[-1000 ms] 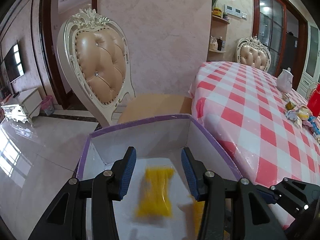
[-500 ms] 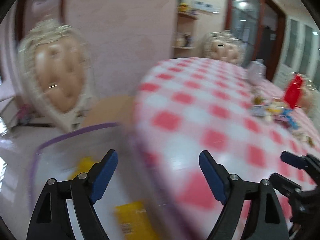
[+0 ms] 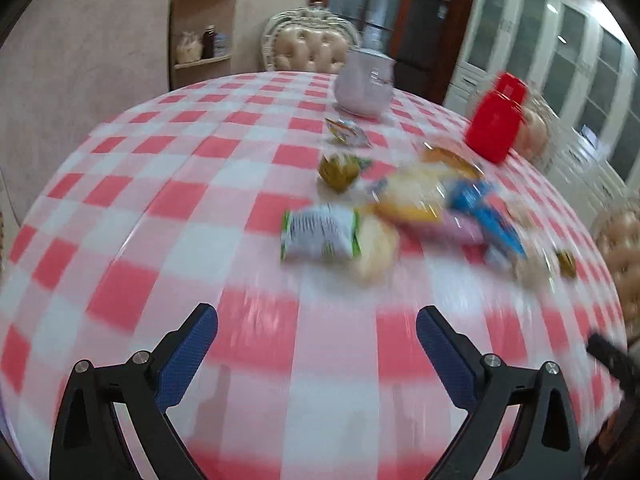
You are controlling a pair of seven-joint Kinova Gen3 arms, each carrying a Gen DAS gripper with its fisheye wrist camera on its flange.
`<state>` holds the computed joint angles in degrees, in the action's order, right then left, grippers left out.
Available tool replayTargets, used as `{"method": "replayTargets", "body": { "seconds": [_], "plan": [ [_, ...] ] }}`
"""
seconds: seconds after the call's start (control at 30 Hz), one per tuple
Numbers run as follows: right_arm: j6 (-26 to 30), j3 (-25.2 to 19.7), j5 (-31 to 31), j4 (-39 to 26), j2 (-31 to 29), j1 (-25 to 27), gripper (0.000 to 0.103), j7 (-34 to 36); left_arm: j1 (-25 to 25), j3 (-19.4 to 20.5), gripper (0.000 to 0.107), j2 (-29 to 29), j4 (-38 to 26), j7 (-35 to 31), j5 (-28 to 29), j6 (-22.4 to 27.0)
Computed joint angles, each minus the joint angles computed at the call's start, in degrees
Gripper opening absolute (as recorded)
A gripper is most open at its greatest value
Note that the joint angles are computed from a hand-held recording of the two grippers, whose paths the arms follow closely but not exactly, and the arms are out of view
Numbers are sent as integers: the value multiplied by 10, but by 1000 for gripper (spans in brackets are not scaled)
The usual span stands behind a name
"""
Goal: Organize snacks
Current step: 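Grasp a clear-wrapped cake with the left tool while the right grasps a white packet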
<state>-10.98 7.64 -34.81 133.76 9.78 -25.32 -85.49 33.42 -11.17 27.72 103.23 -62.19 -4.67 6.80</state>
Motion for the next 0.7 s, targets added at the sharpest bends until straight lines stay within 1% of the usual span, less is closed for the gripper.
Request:
{"method": "replayTargets", "body": {
  "seconds": [0.03, 0.1, 0.13, 0.17, 0.2, 0.23, 0.3, 0.33, 0.4, 0.43, 0.47, 0.53, 0.57, 0.6, 0.63, 0.67, 0.7],
  "plan": [
    [4, -10, 19, -1, 3, 27, 80, -23, -10, 6, 101, 12, -19, 5, 7, 5],
    [32, -31, 53, -15, 11, 80, 80, -70, -36, 23, 101, 32, -53, 14, 22, 14],
    [38, -52, 76, -22, 16, 106, 80, -93, -48, 31, 101, 41, -67, 20, 30, 16],
    [38, -64, 100, -28, 20, 122, 80, -114, -64, 45, 101, 48, -74, 24, 38, 12],
    [38, -66, 123, -38, 29, 127, 80, -126, -84, 66, 101, 54, -81, 24, 46, 6],
    [48, -57, 146, -54, 37, 122, 80, -132, -109, 92, 101, 58, -81, 22, 57, -4],
    [61, -30, 184, -82, 53, 95, 80, -163, -138, 123, 100, 60, -73, 16, 69, -32],
    [70, -8, 200, -99, 66, 76, 79, -185, -145, 131, 100, 60, -69, 11, 72, -43],
    [108, 45, 218, -152, 104, 27, 80, -220, -143, 128, 101, 56, -55, 0, 75, -67],
    [128, 71, 237, -176, 121, 2, 80, -242, -142, 126, 101, 52, -45, -5, 77, -79],
    [151, 98, 260, -203, 141, -23, 79, -265, -145, 129, 101, 52, -44, -11, 79, -82],
    [189, 151, 282, -239, 171, -71, 79, -297, -154, 139, 101, 51, -45, -24, 79, -81],
    [194, 177, 284, -247, 179, -97, 74, -299, -162, 148, 100, 51, -46, -32, 77, -79],
    [191, 193, 278, -246, 183, -113, 68, -293, -178, 168, 100, 52, -50, -42, 73, -71],
    [195, 213, 277, -247, 189, -132, 49, -293, -199, 195, 100, 54, -52, -51, 69, -65],
    [190, 231, 286, -241, 191, -148, 40, -302, -218, 220, 100, 55, -50, -59, 67, -66],
    [185, 238, 285, -236, 189, -154, 36, -301, -232, 241, 100, 55, -49, -70, 64, -63]
  ]
}}
